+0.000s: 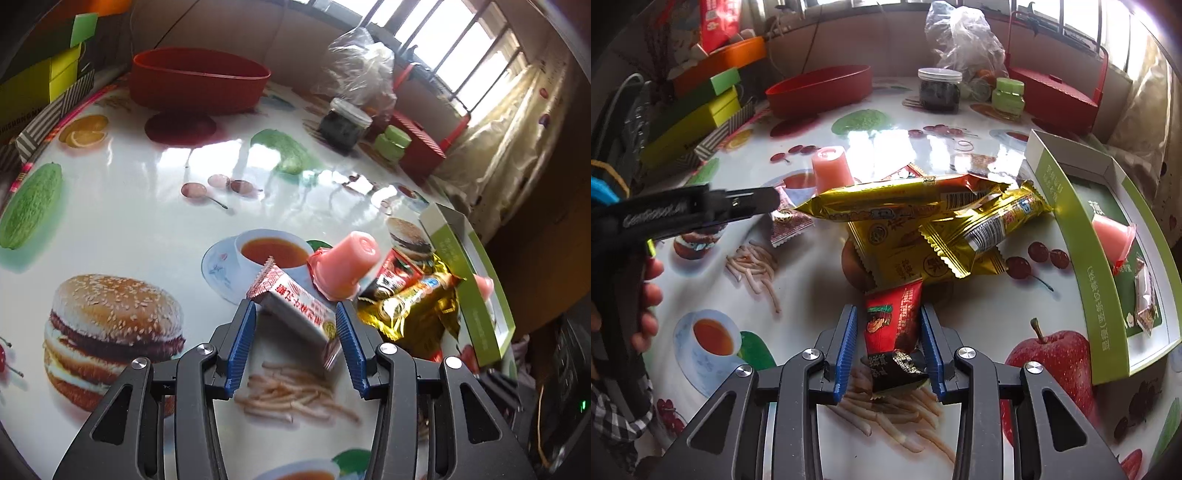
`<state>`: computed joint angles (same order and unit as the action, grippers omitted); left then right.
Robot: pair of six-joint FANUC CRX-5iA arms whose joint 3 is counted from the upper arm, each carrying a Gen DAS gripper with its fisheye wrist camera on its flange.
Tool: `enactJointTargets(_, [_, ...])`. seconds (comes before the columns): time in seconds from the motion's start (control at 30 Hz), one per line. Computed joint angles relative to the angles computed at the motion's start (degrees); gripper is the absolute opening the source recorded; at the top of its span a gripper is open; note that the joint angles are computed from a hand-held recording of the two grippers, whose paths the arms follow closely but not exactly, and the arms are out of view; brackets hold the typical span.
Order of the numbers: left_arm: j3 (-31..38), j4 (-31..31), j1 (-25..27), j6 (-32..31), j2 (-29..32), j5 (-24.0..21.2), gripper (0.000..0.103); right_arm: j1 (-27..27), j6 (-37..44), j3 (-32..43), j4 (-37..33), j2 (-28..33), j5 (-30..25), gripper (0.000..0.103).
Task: Organize snacks
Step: 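Grasp the red snack packet with the right tool while the left tool grasps another white bar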
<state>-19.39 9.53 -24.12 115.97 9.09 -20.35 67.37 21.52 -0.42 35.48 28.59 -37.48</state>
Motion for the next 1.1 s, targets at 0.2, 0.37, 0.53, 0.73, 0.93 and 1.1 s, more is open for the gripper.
enactJointTargets(0.2, [6.96, -9.06, -1.23, 7.97, 2.85, -6.14, 0.046, 0.19, -1.79, -0.76, 0.9, -0.38, -0.03, 0.033])
enactJointTargets(0.37, [14.27, -21.82, -4.95, 16.46, 5.11, -14.93, 0.046, 0.21, -3.48, -2.72, 2.76, -1.3, 0.87, 0.03])
enactJointTargets(0.53, [18.15, -32.23, -9.01, 22.89, 6.15, -22.08, 0.046, 0.06, -5.69, -4.81, 5.28, -2.18, 1.56, 0.03])
enactJointTargets(0.73, [20.16, -35.43, -10.61, 25.45, 7.02, -25.37, 0.046, 0.15, -7.56, -7.08, 7.76, -3.23, 1.93, 0.031])
enactJointTargets(0.93, [21.37, -37.53, -11.76, 27.38, 7.59, -27.11, 0.033, 0.07, -9.39, -8.76, 8.9, -4.23, 2.22, 0.031])
enactJointTargets(1.1, [20.95, -38.68, -12.25, 29.2, 7.32, -26.75, 0.027, -0.08, -10.73, -9.94, 9.37, -5.04, 2.48, 0.03])
